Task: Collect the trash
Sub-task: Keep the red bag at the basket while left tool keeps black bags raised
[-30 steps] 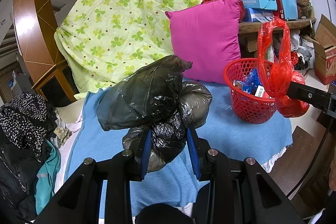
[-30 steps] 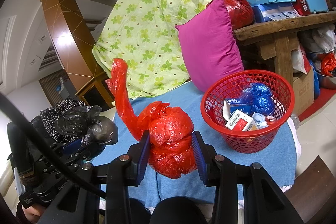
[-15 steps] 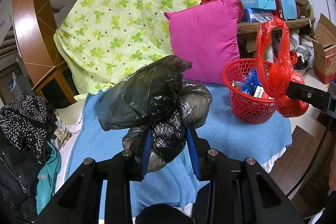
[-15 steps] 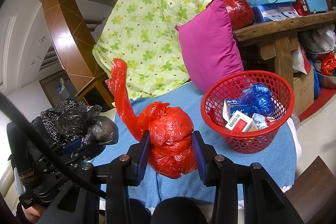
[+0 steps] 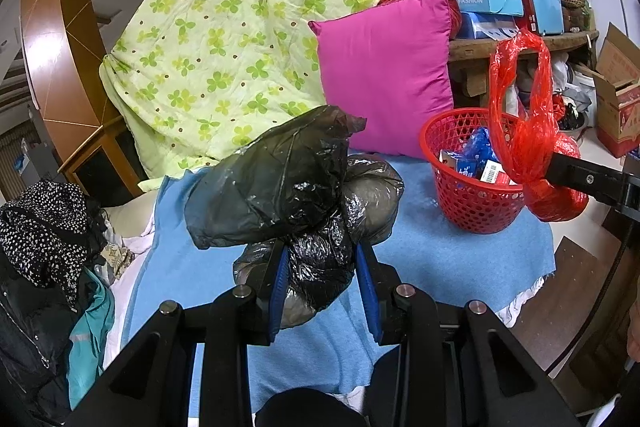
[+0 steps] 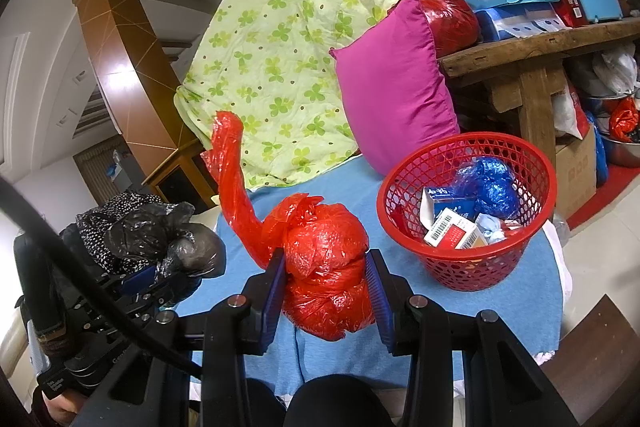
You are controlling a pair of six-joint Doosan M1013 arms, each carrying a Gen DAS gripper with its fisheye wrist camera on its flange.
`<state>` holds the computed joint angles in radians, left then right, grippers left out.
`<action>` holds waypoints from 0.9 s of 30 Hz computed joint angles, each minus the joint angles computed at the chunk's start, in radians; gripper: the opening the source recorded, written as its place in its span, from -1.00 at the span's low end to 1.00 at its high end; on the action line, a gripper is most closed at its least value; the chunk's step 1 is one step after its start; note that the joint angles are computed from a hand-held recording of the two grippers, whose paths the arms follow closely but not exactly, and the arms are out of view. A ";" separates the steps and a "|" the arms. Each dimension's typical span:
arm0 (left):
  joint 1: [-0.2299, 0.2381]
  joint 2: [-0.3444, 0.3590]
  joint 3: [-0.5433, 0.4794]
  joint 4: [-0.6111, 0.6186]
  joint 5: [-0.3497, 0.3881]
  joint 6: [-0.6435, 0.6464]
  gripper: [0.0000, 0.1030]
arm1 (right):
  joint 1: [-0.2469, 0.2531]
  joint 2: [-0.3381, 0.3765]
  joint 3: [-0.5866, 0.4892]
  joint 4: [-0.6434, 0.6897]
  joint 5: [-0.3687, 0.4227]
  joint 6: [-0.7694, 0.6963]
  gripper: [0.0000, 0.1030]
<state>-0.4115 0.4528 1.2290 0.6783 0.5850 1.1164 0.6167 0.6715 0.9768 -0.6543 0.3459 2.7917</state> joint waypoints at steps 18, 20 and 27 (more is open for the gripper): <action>0.001 0.006 -0.004 -0.017 0.002 0.023 -0.33 | -0.006 -0.004 0.011 0.008 -0.004 0.004 -0.19; 0.001 0.006 -0.005 -0.023 0.003 0.029 -0.33 | -0.006 -0.004 0.012 0.002 -0.003 0.011 -0.19; 0.002 0.008 -0.009 -0.032 0.002 0.050 -0.33 | -0.011 -0.010 0.024 -0.005 -0.010 0.027 -0.19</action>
<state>-0.4097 0.4606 1.2199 0.6460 0.5872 1.1668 0.6062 0.6615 1.0009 -0.6591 0.3358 2.8188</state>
